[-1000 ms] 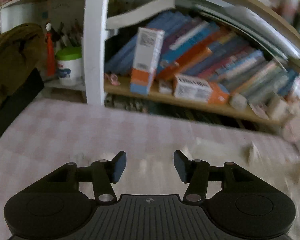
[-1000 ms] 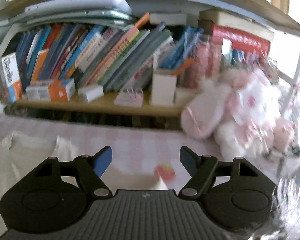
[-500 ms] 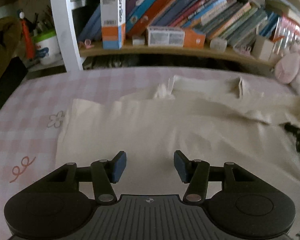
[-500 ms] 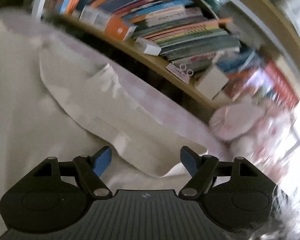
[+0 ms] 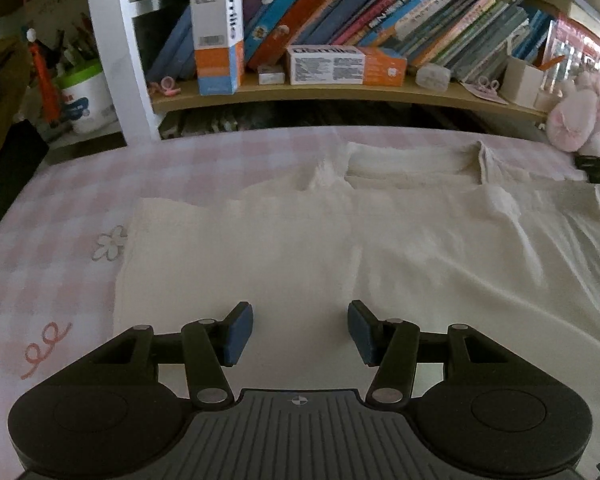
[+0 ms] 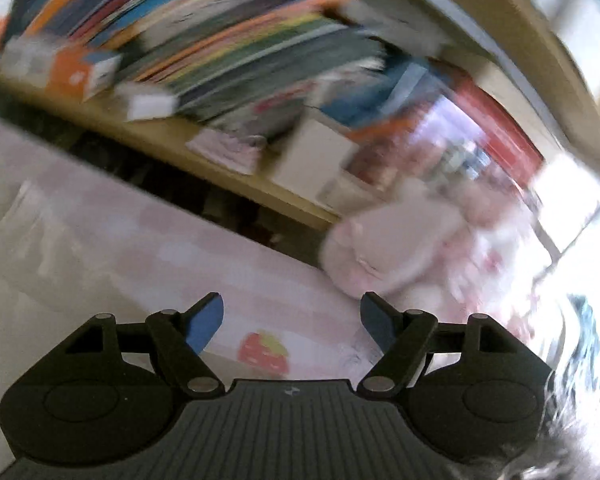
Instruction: Fold clothes
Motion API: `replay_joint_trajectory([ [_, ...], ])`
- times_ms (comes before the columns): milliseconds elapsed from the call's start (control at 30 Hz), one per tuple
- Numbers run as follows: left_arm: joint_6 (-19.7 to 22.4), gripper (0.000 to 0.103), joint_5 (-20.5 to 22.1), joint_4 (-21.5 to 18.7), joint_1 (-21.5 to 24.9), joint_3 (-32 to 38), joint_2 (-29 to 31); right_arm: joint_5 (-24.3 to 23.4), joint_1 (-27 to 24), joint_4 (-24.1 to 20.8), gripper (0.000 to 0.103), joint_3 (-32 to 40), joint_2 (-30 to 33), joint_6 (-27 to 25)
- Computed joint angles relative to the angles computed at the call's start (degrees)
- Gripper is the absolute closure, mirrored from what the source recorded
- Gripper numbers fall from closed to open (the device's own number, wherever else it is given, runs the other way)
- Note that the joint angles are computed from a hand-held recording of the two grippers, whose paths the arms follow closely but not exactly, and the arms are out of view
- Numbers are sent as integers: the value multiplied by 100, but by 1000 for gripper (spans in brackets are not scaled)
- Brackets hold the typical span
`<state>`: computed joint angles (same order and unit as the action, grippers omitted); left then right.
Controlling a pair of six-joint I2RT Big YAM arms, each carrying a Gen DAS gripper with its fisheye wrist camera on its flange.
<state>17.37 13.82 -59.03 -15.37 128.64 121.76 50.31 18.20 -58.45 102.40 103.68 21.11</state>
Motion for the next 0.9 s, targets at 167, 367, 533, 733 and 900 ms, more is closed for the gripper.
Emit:
replay_joint_trajectory([
  [167,-269,49,-116,-56,146,482,320,-636,0,560,29,-1264,-1098,1020],
  [367,-1468,50,-901,179,177,709,335,-1702,-52,675,43,-1811,-1515,1768],
  [533,-1256,49,212,700,72,-925,-710,-2464,-284,1045,72,-1919,-1489,1924],
  [733,-932,49,-132,965,-231,-2486,-1615,-2910,-370,2241,94,-2574,-2047,2705],
  [900,-1198,41,-409,1119,-305,-2867,-1867,-2980,-517,1572,94,-2283,-1638,2506],
])
